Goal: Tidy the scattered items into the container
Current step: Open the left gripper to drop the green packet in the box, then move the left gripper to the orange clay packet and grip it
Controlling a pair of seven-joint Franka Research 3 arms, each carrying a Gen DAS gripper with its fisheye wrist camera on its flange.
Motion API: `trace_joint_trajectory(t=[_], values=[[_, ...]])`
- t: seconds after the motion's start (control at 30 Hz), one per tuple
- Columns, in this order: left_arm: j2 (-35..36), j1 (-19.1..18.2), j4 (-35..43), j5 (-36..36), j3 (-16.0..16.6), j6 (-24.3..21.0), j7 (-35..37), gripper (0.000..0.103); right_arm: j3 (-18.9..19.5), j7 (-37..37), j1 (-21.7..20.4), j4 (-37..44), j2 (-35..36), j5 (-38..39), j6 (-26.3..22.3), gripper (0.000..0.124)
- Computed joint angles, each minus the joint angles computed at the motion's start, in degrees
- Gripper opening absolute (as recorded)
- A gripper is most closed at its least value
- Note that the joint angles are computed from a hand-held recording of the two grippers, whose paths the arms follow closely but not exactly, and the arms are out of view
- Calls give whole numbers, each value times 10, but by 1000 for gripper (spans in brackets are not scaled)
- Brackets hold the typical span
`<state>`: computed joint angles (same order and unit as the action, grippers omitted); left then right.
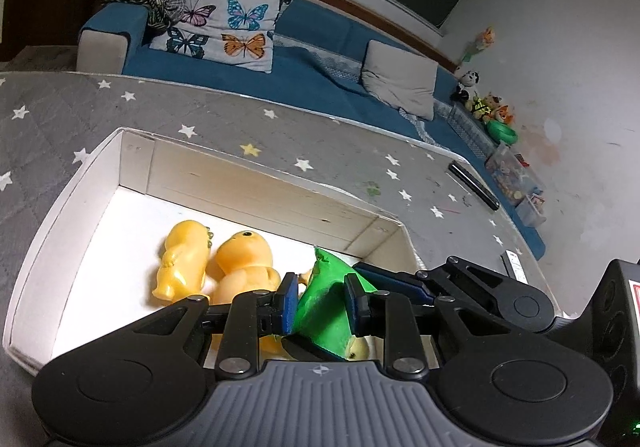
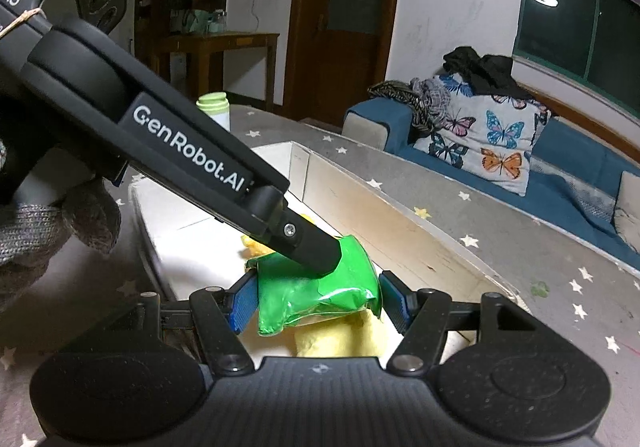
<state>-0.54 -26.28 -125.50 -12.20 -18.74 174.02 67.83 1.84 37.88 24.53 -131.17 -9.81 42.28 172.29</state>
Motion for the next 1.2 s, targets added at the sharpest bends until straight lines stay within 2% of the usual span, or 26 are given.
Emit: trace_joint_trajectory(t=[0.37, 0.5, 0.7, 0.9, 1.0, 1.2], values=[[9, 9, -6, -53, -8, 21, 30, 29, 15, 44, -19, 16, 34, -45, 9, 68], [-4, 6, -19, -35, -4, 29, 6, 29, 14, 41, -16, 11, 30, -40, 17, 75], [-40, -11, -57, -14, 12, 50, -26, 29, 8, 32, -4, -11, 5, -21, 39, 78], [-90, -22, -109, 48, 21, 63, -104, 29, -30, -11, 60, -57, -47, 28, 82, 81], [-114, -9, -130, 91, 9, 61, -148, 29, -58, -22, 103, -82, -75, 42, 99, 82], [-169, 9, -179, 155, -12, 54, -219, 29, -62, 11, 139, -146, -142, 17, 120, 87]])
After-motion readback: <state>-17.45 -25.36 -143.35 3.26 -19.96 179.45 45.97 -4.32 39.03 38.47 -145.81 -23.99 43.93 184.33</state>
